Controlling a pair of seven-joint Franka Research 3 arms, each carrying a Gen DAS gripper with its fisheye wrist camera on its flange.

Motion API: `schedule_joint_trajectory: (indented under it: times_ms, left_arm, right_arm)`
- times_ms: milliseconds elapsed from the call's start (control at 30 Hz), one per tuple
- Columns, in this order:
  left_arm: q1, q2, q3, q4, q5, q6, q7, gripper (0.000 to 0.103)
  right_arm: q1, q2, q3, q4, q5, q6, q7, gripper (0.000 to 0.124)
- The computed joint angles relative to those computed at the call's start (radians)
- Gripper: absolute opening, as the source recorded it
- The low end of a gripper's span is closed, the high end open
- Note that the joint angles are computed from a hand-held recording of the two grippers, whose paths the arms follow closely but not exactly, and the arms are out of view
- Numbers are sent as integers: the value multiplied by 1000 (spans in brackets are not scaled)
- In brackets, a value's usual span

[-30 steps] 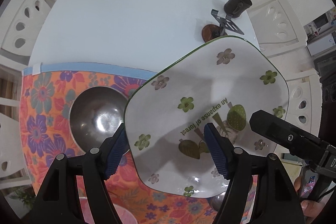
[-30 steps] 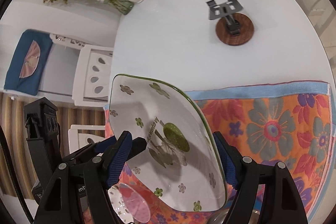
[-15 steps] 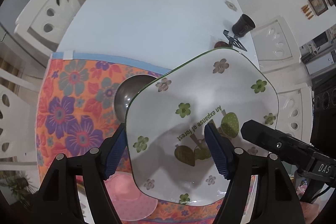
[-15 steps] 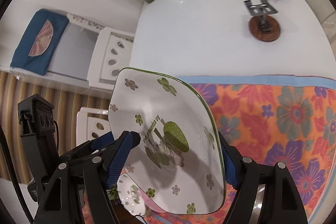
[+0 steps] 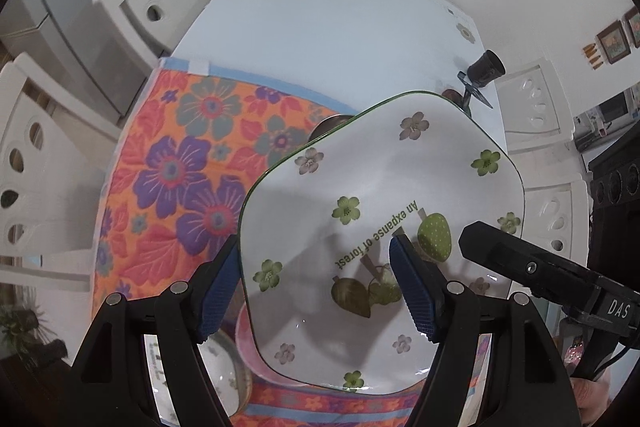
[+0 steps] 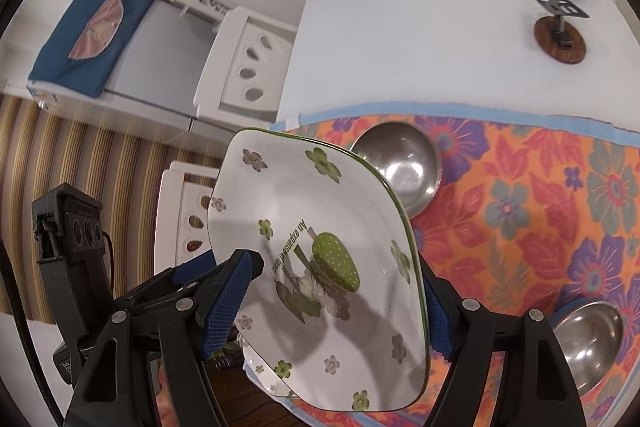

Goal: Organize plates and bowls
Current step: 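Carry the held plate with both grippers over the stacked plates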

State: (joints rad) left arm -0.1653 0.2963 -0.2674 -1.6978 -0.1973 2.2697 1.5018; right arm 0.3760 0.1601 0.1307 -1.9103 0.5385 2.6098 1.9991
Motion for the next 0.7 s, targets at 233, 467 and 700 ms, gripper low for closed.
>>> schedule_joint_trajectory:
  times_ms: [233, 467, 700]
  left_arm:
    - [53, -69, 17, -113, -80, 5, 57, 71]
    - [79, -121, 42, -202, -123, 9, 114, 71]
    - [105, -143, 66, -256, -156, 3, 158, 71]
  right_arm:
    - [42, 58, 20, 57, -18, 0, 45, 77]
    - [69, 112, 36, 102, -20, -5, 74, 77]
    - [94, 174, 46, 165, -37, -30, 94, 77]
